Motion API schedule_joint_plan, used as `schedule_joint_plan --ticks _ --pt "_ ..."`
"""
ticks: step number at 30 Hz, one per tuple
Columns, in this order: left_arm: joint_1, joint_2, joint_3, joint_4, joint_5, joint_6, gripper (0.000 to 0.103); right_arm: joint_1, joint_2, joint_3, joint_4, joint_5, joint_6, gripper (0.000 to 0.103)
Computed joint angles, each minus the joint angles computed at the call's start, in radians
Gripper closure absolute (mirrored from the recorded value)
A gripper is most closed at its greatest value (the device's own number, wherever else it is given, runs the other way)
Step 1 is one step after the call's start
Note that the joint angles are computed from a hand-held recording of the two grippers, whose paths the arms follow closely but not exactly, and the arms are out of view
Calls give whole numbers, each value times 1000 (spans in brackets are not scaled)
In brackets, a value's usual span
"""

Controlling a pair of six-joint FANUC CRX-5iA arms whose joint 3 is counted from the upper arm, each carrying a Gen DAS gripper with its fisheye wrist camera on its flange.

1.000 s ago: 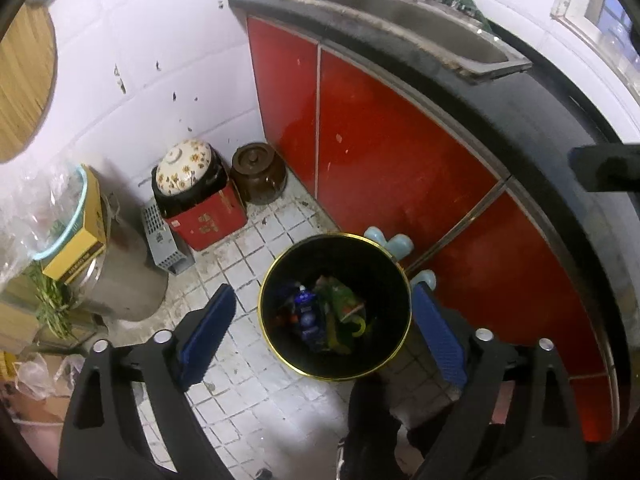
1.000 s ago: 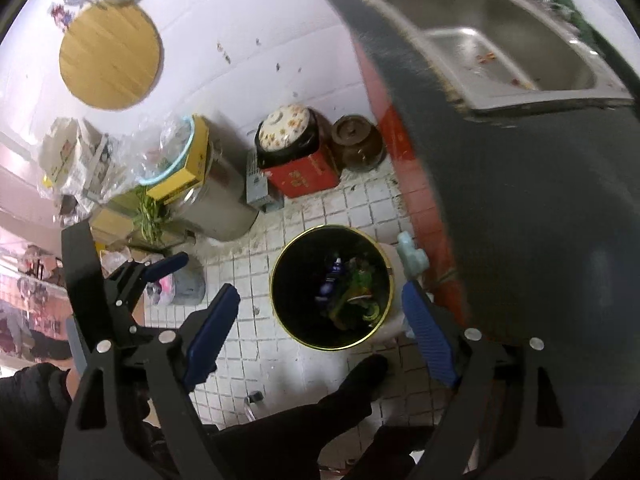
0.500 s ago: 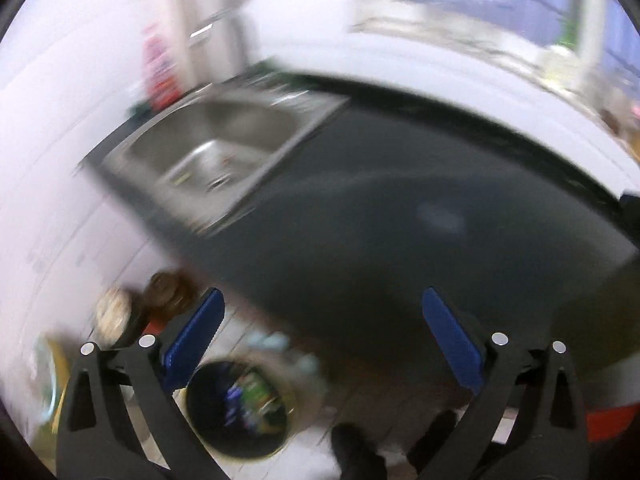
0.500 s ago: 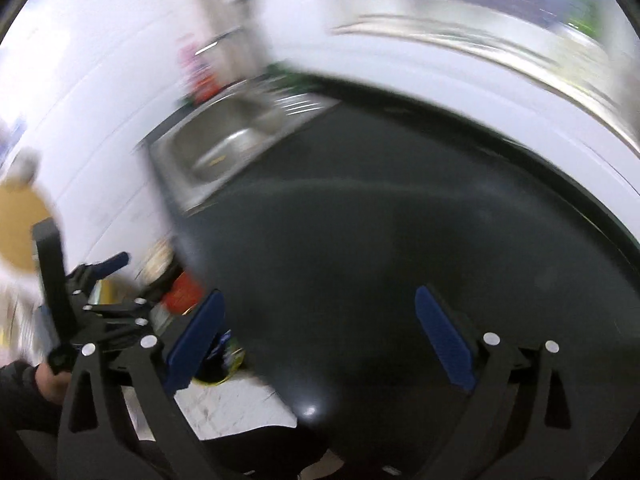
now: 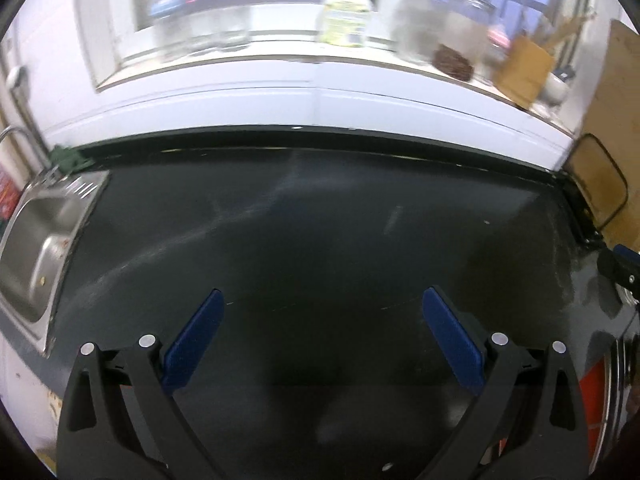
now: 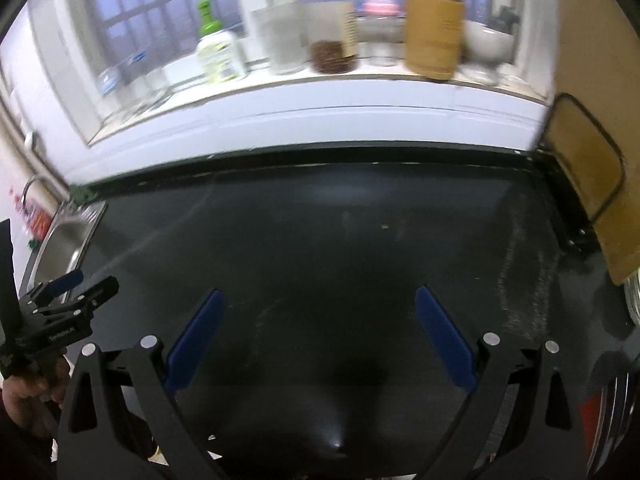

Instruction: Collect trash

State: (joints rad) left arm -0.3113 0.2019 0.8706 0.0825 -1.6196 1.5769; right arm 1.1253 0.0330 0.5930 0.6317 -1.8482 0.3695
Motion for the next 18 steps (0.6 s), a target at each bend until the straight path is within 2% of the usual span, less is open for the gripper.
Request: schedule_joint_plan --ticks 6,18 --pt "-67 38 58 -61 -45 9 7 27 -26 -14 17 -18 -29 10" --pt "-48 23 47 -75 -77 24 7 14 -7 17 -8 -3 16 10"
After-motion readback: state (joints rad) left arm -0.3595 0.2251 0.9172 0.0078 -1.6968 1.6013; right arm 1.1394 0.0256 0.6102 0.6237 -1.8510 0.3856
